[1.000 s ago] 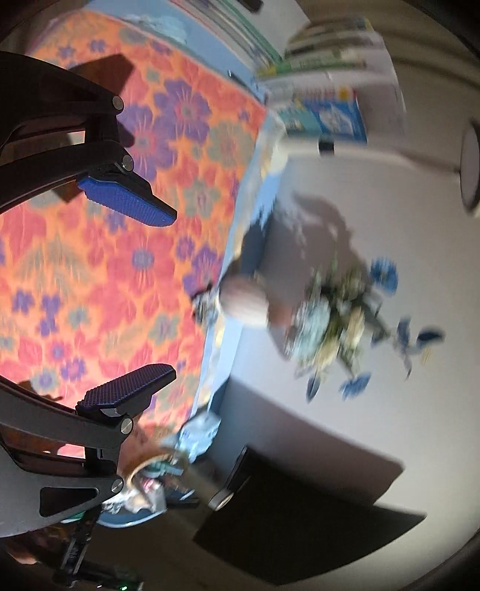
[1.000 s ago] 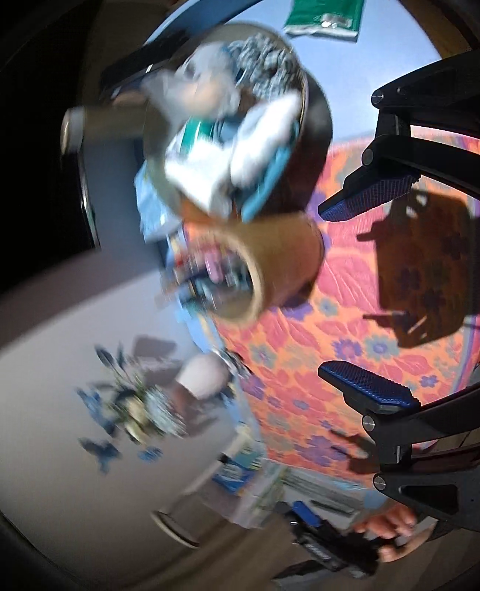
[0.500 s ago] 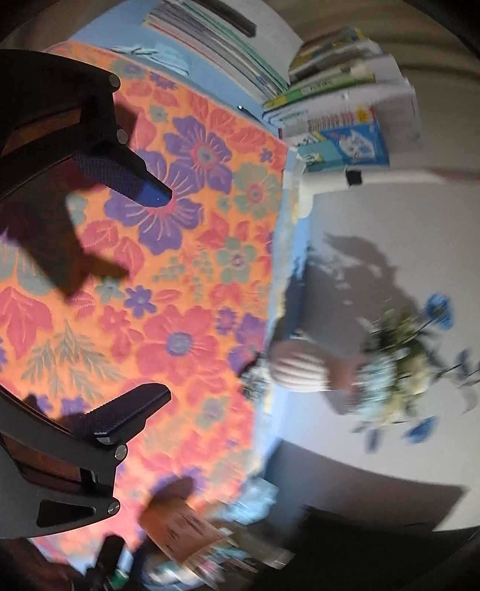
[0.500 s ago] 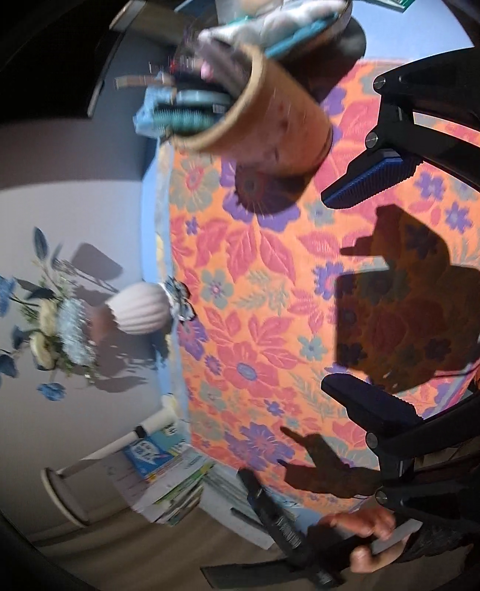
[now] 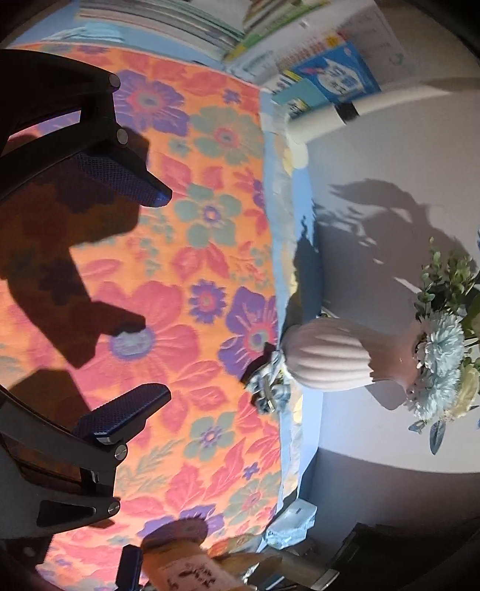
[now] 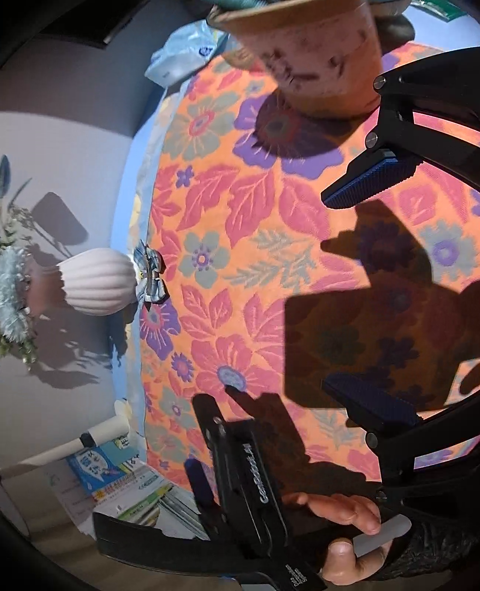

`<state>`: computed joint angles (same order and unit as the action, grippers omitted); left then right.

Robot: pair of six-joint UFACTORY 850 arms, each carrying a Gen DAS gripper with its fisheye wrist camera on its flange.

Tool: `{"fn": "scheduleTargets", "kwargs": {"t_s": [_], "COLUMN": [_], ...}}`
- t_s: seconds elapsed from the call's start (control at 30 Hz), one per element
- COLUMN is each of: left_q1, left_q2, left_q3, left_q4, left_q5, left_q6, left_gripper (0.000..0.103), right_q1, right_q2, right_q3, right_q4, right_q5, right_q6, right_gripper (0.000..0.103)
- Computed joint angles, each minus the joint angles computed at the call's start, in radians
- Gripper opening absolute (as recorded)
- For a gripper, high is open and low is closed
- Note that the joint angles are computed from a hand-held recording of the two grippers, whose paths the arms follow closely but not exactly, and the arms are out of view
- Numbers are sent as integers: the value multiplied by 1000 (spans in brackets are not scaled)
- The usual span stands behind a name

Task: Organize soft objects
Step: 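Move both grippers back over the floral table toward the vase, then grasp the blue plaid hair bow by the vase with the right gripper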

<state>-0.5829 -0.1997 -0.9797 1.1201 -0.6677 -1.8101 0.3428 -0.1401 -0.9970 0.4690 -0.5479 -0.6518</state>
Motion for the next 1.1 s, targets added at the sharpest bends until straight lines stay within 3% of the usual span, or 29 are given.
{"fn": "scheduleTargets", "kwargs": {"t_s": [0.17,0.3,0.37,0.5,0.67,0.8,0.93,1.1], "left_q1": [47,84,87,103,109,114,110,103], "left_q2": [-42,-46,-27,-13,-7,3,-6,-18], "left_q3": [13,32,57,74,81,90,80,63], "left_q4": [89,30,96,108,115,115,66,4], "left_q5": [62,114,132,189,201,220,203,178], "left_q6": [-119,-148,-234,-262,-271,-277,-214,-123], "left_gripper": [96,96,96,96,96,96,96,98], "right_q1": [18,29,30,22,49,92,118,123], "right_q2": [-64,-108,-144,-256,-332,-364,-405,-453], "right_q3": [-62,-107,-142,-242,-289,-316,-368,-431], "right_q4": [-41,-67,-70,30,49,-85,-239,-311], "right_q5": [12,79,110,91,160,231,237,228], "right_q6": [66,128,167,180,202,307,444,535], "right_gripper": [90,90,90,90,90,90,90,90]}}
